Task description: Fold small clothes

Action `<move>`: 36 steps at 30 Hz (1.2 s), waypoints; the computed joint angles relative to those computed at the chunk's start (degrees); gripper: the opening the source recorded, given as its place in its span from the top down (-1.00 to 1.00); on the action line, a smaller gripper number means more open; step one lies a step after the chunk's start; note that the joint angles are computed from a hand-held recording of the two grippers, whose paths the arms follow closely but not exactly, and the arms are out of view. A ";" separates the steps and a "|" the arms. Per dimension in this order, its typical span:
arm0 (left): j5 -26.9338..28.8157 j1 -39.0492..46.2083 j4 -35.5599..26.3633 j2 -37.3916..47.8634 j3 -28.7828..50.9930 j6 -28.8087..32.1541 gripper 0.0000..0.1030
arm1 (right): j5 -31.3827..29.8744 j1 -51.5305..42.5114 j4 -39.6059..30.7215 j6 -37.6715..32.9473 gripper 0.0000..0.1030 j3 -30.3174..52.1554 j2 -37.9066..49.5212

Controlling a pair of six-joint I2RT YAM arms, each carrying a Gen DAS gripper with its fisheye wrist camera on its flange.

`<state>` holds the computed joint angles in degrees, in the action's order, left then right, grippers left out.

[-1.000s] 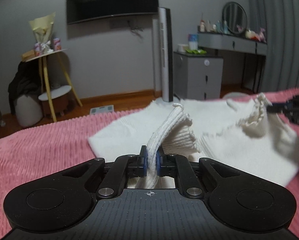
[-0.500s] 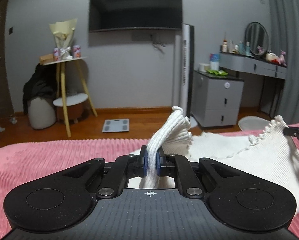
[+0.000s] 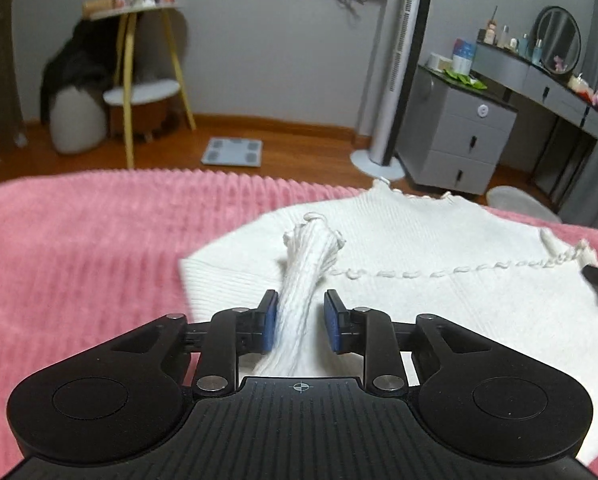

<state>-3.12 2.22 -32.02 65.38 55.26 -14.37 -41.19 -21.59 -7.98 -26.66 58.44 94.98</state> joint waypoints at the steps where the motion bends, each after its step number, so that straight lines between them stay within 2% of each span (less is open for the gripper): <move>1: 0.98 0.39 -0.96 0.99 0.80 -0.04 0.41 | 1.59 0.87 -0.62 -0.57 0.78 0.40 0.14; 3: 1.06 -0.64 -1.65 2.12 1.72 2.01 0.38 | 3.28 1.91 -2.20 -1.01 0.77 1.53 0.59; 4: -1.40 -2.17 -2.21 2.63 2.23 3.05 0.41 | 3.64 2.29 -2.25 -1.29 0.77 1.40 0.29; 5: -3.02 -3.00 -2.66 2.95 2.57 4.20 0.62 | 3.95 2.51 -1.47 -1.70 0.79 0.64 -0.29; 6: -3.46 -3.50 -2.67 2.82 2.47 4.96 0.72 | 3.80 2.47 -0.66 -1.99 0.88 -0.40 -1.22; 8: -4.94 -4.69 -1.83 1.98 1.81 4.67 0.77 | 1.92 1.92 -0.05 -2.36 0.88 -1.56 -2.76; 15: -8.36 -6.18 -0.62 -0.47 4.56 5.06 0.78 | -0.42 1.05 4.56 1.06 0.89 -2.55 -5.96; 21: -12.27 -7.38 0.83 3.39 9.11 6.18 0.80 | 3.57 4.05 8.02 2.94 0.89 -0.84 -5.46; 28: -12.02 -5.78 2.96 8.84 12.53 5.21 0.80 | 9.13 7.99 9.13 4.07 0.89 3.14 -2.13; 36: -15.08 -4.38 7.63 15.40 15.54 5.36 0.80 | 15.21 12.32 12.94 5.51 0.89 7.10 2.44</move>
<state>-18.20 -2.16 -24.39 80.78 70.80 -9.00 -25.97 -9.27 4.96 -21.15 65.54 97.41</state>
